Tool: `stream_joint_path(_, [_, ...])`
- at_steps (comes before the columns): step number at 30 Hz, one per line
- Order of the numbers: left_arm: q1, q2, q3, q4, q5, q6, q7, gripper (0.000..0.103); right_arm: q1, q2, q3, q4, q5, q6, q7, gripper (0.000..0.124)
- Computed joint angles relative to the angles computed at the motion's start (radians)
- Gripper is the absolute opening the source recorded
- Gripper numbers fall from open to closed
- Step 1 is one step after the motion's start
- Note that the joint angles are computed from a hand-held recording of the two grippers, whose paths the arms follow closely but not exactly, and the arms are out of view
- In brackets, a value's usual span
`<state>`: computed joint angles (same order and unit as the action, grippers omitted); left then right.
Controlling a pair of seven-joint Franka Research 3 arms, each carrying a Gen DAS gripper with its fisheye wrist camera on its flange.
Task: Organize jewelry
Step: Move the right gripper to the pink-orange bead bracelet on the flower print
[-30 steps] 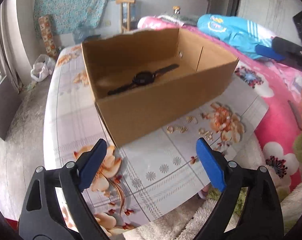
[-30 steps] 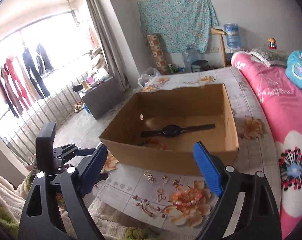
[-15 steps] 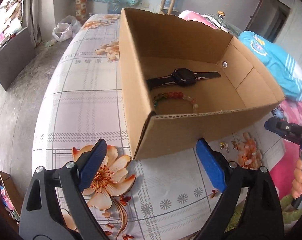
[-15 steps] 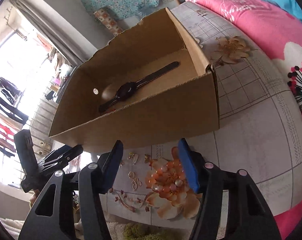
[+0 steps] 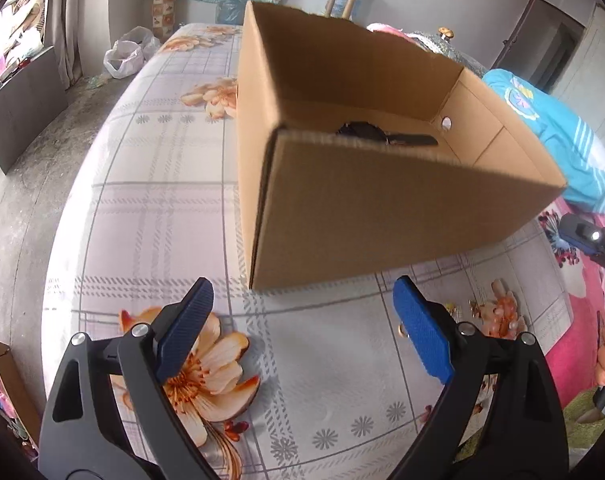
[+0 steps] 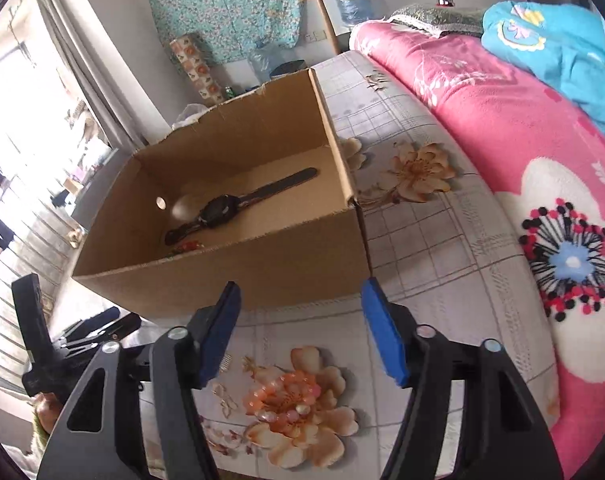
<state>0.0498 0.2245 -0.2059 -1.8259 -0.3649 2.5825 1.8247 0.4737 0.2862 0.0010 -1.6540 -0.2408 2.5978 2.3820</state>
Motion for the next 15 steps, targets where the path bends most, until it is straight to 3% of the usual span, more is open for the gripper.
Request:
stream_joint_path(2, [-0.015, -0.014, 0.010, -0.035, 0.052, -0.006, -0.022, 0.088, 0.037, -0.024, -0.020, -0.005, -0.097, -0.094, 0.034, 0.079])
stream_joint_path(3, [-0.028, -0.029, 0.017, -0.067, 0.096, 0.030, -0.031, 0.088, 0.047, -0.030, -0.017, 0.002, -0.134, -0.146, 0.037, 0.084])
stream_joint_path(6, [-0.079, -0.050, 0.050, -0.117, 0.306, 0.078, -0.124, 0.090, 0.049, -0.052, 0.000, -0.006, -0.199, -0.221, 0.032, 0.097])
stream_joint_path(8, [-0.092, -0.062, 0.057, -0.146, 0.381, 0.120, -0.174, 0.095, 0.047, -0.080, 0.010, -0.034, -0.247, -0.210, 0.041, 0.097])
stream_joint_path(12, [-0.078, -0.071, 0.043, -0.172, 0.369, 0.155, -0.199, 0.095, 0.064, -0.110, 0.023, -0.052, -0.428, -0.243, 0.120, 0.097])
stream_joint_path(15, [-0.077, -0.080, 0.041, -0.192, 0.379, 0.176, -0.212, 0.095, 0.046, -0.118, 0.045, -0.090, -0.455, -0.176, 0.092, 0.097])
